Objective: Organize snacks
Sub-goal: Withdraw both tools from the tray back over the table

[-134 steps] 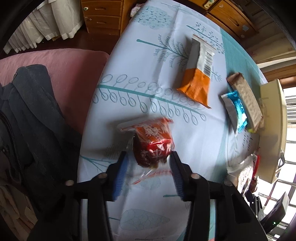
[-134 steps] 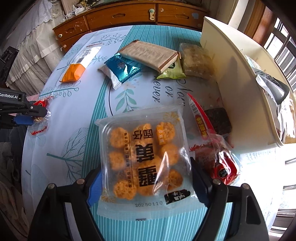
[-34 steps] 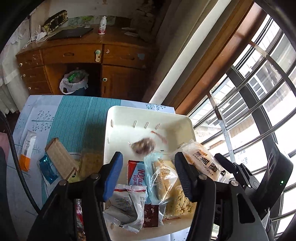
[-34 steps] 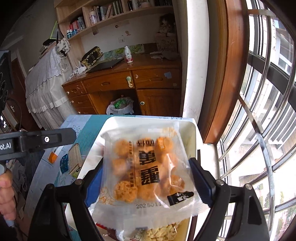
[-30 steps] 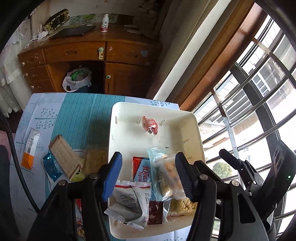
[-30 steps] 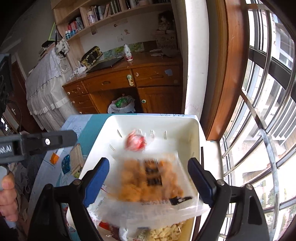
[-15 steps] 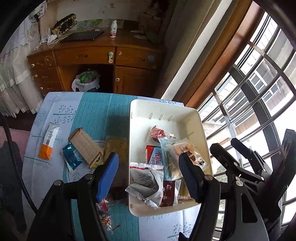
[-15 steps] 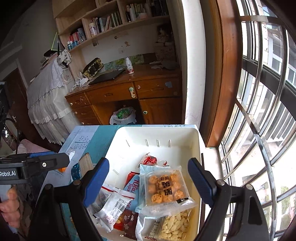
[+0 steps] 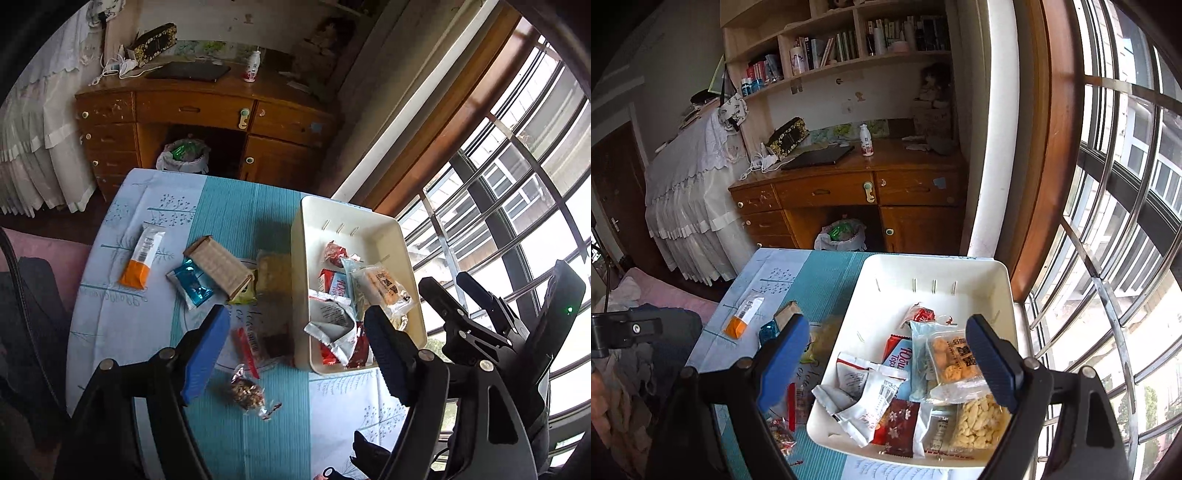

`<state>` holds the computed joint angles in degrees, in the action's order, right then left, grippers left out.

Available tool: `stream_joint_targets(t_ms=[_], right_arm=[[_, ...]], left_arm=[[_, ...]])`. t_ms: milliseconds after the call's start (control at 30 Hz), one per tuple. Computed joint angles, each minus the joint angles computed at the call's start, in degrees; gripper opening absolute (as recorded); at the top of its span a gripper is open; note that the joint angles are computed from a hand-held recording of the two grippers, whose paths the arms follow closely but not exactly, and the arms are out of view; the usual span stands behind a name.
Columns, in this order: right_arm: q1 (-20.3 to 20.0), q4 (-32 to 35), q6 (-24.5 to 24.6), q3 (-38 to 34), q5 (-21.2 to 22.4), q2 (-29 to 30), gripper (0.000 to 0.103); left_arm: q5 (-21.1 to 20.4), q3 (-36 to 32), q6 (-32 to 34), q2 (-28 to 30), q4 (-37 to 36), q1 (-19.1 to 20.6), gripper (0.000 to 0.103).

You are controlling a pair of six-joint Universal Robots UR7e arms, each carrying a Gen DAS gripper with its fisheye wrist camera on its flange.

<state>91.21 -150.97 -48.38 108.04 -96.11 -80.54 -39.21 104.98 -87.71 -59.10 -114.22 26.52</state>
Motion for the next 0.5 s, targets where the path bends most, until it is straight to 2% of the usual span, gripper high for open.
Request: stream_joint_targets(t_ms=[300, 500], right_arm=[[4.2, -5.2, 5.2, 8.5, -3.4, -4.2, 0.088], [6.4, -9.0, 10.3, 14.3, -6.4, -6.2, 0.088]], left_arm=[[-2.8, 7.5, -0.8, -10.4, 5.9, -3.6, 0.075], [-6.2, 11.5, 0.7, -16.8, 7.7, -4.2, 0.078]])
